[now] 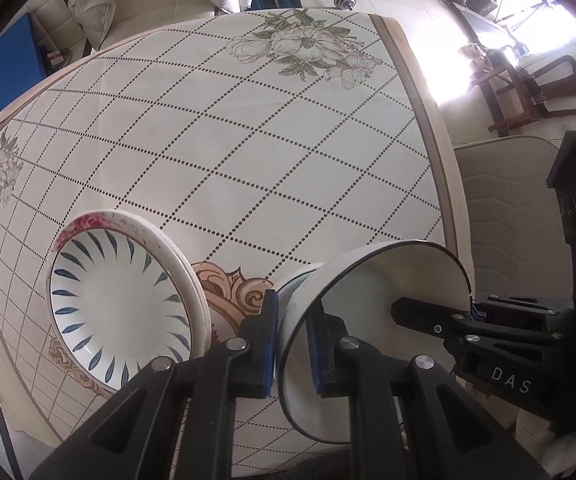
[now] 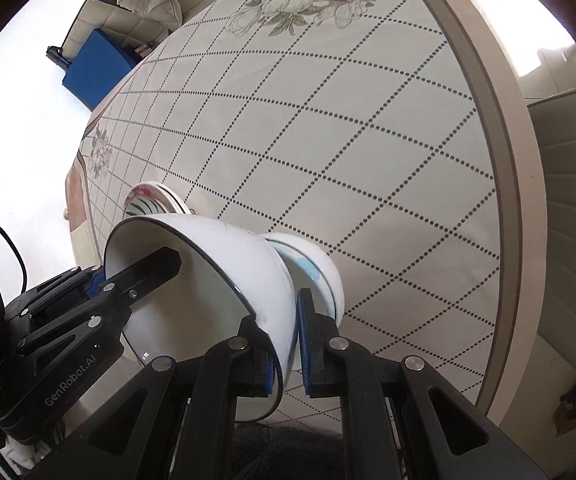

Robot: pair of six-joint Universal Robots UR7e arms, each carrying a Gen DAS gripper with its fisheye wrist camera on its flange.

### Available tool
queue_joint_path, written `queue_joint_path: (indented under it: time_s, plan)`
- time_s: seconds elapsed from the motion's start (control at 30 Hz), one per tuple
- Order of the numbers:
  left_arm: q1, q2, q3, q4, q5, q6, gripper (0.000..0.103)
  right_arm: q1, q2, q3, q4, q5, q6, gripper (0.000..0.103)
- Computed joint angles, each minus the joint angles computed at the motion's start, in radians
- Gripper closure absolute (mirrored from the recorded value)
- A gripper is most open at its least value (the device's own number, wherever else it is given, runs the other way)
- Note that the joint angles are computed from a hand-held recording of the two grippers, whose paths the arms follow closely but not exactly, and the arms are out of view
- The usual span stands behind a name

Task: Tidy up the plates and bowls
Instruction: 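Carry the black-rim bowl with both tools onto the nested bowls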

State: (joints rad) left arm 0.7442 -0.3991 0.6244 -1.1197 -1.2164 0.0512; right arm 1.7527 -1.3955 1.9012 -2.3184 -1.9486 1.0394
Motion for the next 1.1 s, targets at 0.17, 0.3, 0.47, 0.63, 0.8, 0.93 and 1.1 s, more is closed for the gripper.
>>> queue_joint_path:
  time_s: [0.17,0.3,0.47,0.63,0.8,0.93,1.1]
  plan:
    - [0.015,-0.040,0.073,-0.011,0.010,-0.018,0.092,0.007,0.039,-0.006,0.013,0.013,0.007,0.092]
    - [0.021,-0.051,0.105,-0.016,0.018,-0.028,0.092,0.006,0.054,-0.011,0.030,0.013,0.015,0.092]
    - [0.027,-0.056,0.131,-0.009,0.024,-0.037,0.092,-0.006,0.071,-0.020,0.051,0.012,0.020,0.092]
    - [0.028,-0.049,0.134,-0.004,0.026,-0.044,0.092,-0.012,0.080,-0.027,0.069,0.013,0.021,0.092]
    - [0.026,-0.051,0.150,-0.010,0.032,-0.045,0.092,-0.018,0.093,-0.034,0.073,0.013,0.019,0.092]
    - [0.024,-0.049,0.149,-0.007,0.032,-0.049,0.092,-0.023,0.092,-0.034,0.073,0.019,0.019,0.092]
    - [0.028,-0.045,0.139,0.003,0.034,-0.053,0.092,-0.025,0.100,-0.042,0.084,0.025,0.016,0.092]
